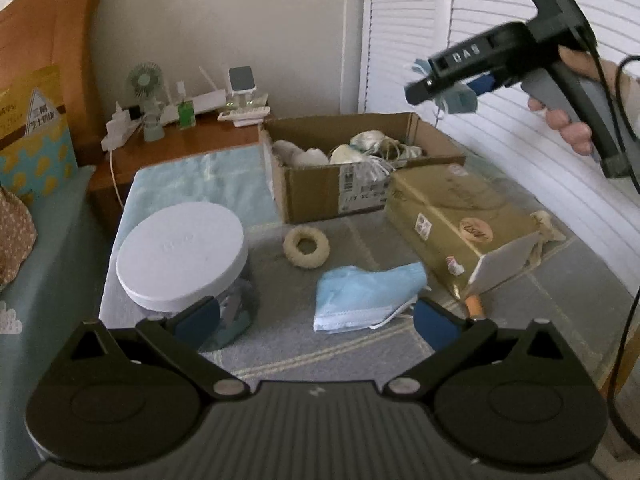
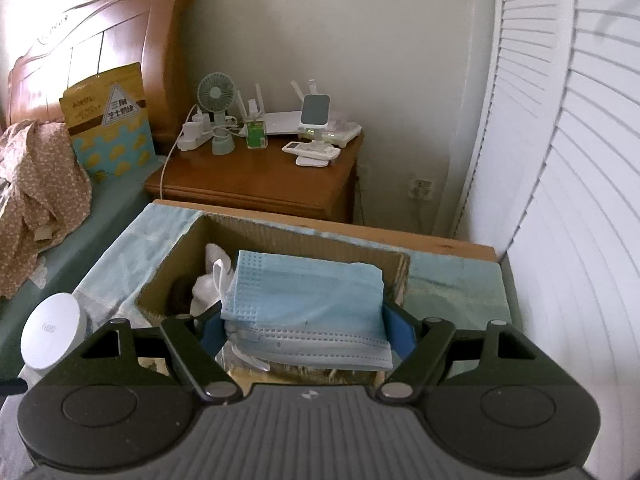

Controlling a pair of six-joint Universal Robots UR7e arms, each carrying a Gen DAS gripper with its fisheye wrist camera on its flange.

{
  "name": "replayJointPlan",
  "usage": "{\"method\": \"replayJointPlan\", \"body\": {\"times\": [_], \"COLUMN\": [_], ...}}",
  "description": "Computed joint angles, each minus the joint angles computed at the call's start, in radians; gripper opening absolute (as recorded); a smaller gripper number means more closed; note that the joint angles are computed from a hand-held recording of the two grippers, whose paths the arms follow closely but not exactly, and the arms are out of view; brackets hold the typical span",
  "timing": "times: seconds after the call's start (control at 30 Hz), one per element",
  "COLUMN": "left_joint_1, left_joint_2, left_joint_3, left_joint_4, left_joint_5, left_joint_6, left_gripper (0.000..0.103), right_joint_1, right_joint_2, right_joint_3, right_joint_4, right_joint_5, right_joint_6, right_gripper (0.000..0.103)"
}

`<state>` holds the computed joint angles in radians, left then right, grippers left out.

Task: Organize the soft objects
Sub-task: 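Carry the blue mask stack with the right gripper and release it into the box, then move the right gripper back and grasp the small orange stick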

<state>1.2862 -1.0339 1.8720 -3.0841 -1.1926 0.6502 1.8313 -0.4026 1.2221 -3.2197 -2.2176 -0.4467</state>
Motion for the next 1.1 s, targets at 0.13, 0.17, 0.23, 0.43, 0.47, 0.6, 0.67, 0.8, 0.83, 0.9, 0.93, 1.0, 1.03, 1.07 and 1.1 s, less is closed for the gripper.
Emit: {"method": "replayJointPlan", "body": {"times": [0.13,0.17,0.23,0.43,0.47,0.6,0.67,0.8,0.83,0.9,0.93,1.0,1.03,1.07,1.1], "left_joint_1": [0.005,0.004,0.004,0.009,0.008,0.006,0.004,0.003,0.003,0.003,0.002,0.001,0.001,0.002,0.002], "left_joint_2": [0.003,0.003,0.004,0.002,0.001,-0.005,-0.008,-0.013,-0.015,-0.020,-0.021,-0.026,-0.028,-0.030,-0.033], "left_joint_3": [-0.006,-0.005,-0.004,-0.009,-0.009,-0.002,0.002,0.012,0.014,0.020,0.024,0.030,0.034,0.037,0.039], "left_joint_4": [0.009,0.007,0.005,0.017,0.020,0.019,0.018,0.015,0.018,0.020,0.021,0.024,0.025,0.028,0.031], "left_joint_5": [-0.006,-0.001,0.008,0.017,0.018,0.010,0.007,0.003,0.000,-0.005,-0.005,-0.005,-0.006,-0.007,-0.007], "left_joint_6": [-0.013,-0.012,-0.013,-0.027,-0.030,-0.029,-0.027,-0.028,-0.030,-0.031,-0.031,-0.026,-0.024,-0.023,-0.024], "left_gripper": [0.102,0.102,0.102,0.102,0.102,0.102,0.102,0.102,0.102,0.102,0.102,0.102,0.102,0.102,0.102], "right_joint_1": [-0.002,-0.003,-0.008,-0.017,-0.017,-0.014,-0.010,0.002,0.004,0.009,0.012,0.017,0.021,0.025,0.029], "right_joint_2": [0.032,0.040,0.048,0.046,0.042,0.020,0.009,-0.015,-0.023,-0.035,-0.043,-0.051,-0.054,-0.056,-0.058], "right_joint_3": [-0.074,-0.090,-0.109,-0.087,-0.080,-0.038,-0.007,0.068,0.090,0.130,0.152,0.188,0.207,0.225,0.240], "right_joint_4": [0.046,0.054,0.073,0.042,0.040,0.015,-0.028,-0.112,-0.132,-0.167,-0.180,-0.211,-0.226,-0.241,-0.253], "right_joint_5": [-0.001,-0.002,0.003,0.012,0.010,0.006,-0.001,-0.014,-0.015,-0.019,-0.017,-0.019,-0.023,-0.029,-0.033], "right_joint_6": [-0.007,-0.008,-0.004,-0.001,0.005,0.024,0.018,0.001,-0.001,-0.002,0.000,0.001,-0.003,-0.006,-0.005], "right_gripper": [0.082,0.082,0.086,0.103,0.103,0.103,0.103,0.103,0.103,0.103,0.103,0.103,0.103,0.103,0.103]}}
